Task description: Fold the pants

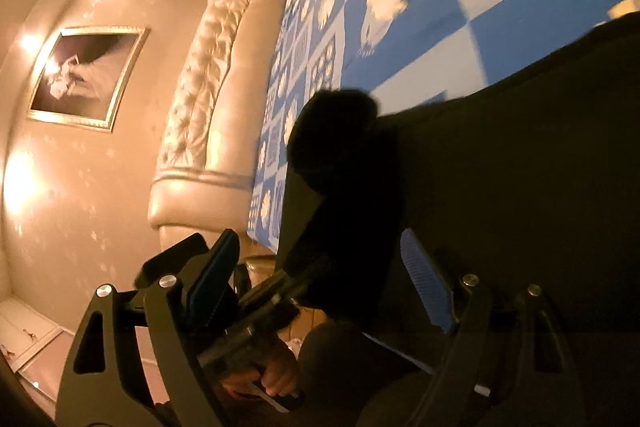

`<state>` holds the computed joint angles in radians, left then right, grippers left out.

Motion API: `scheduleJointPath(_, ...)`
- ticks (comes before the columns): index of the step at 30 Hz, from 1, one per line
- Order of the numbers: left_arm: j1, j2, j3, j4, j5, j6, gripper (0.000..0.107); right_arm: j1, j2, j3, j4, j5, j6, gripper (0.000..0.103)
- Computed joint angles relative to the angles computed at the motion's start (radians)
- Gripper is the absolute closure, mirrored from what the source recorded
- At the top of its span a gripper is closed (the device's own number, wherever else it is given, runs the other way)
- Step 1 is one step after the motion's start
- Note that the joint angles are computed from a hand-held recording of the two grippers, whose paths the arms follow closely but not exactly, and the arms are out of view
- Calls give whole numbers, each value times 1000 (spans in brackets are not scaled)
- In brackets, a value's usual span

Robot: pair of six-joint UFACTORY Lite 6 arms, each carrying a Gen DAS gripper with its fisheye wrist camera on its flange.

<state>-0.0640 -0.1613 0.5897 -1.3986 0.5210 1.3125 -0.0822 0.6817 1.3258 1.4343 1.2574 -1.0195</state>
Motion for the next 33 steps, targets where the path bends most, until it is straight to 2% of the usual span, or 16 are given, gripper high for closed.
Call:
scheduleJointPath(4, -75, -49, -27, 8, -90, -2, 94, 77, 87, 106, 20, -23, 55, 20)
scheduleJointPath(5, -94, -47, -28, 2, -113, 11, 94, 89, 105, 120, 28, -18, 62, 23)
scheduleJointPath(6, -106, -47, -29, 6, -130, 19, 94, 103, 115, 131, 29, -21, 69, 43)
scheduleJointPath(7, -122, -39, -22, 1, -152, 25, 93, 115, 115, 143, 1, -55, 88, 56)
scheduleJointPath(8, -137, -49, -25, 5, -181, 23, 93, 123, 121, 154, -18, -82, 97, 77)
scheduleJointPath(9, -145, -62, -29, 18, -198, 18, 92, 120, 128, 142, -4, -75, 79, 82)
scheduleJointPath(11, -123, -85, -33, 80, -162, -14, 87, 116, 107, 121, 0, -88, 71, 89)
scheduleJointPath(15, -45, -216, -71, 131, -22, -46, 79, 89, -19, 27, 7, -93, 19, 91)
scheduleJointPath(17, 5, -298, -74, 185, 72, -104, 64, 56, -83, -13, -6, -93, 14, 92)
scheduleJointPath(18, 35, -334, -76, 194, 116, -115, 60, 26, -122, -38, -18, -88, 15, 92)
scheduleJointPath(20, 146, -403, -73, 199, 244, -129, 49, -40, -183, -74, -56, -81, 14, 92)
scheduleJointPath(21, 225, -419, -62, 195, 323, -127, 47, -90, -209, -94, -83, -63, 5, 92)
scheduleJointPath(24, 366, -394, -30, 201, 423, -129, 41, -212, -253, -119, -156, -40, 1, 92)
scheduleJointPath(25, 418, -362, -20, 196, 441, -111, 41, -251, -258, -126, -176, -34, -5, 92)
scheduleJointPath(29, 506, -212, 17, 189, 404, -87, 40, -369, -234, -132, -251, -41, -20, 92)
scheduleJointPath(33, 522, -56, 62, 215, 343, -110, 40, -384, -173, -117, -278, -86, -21, 92)
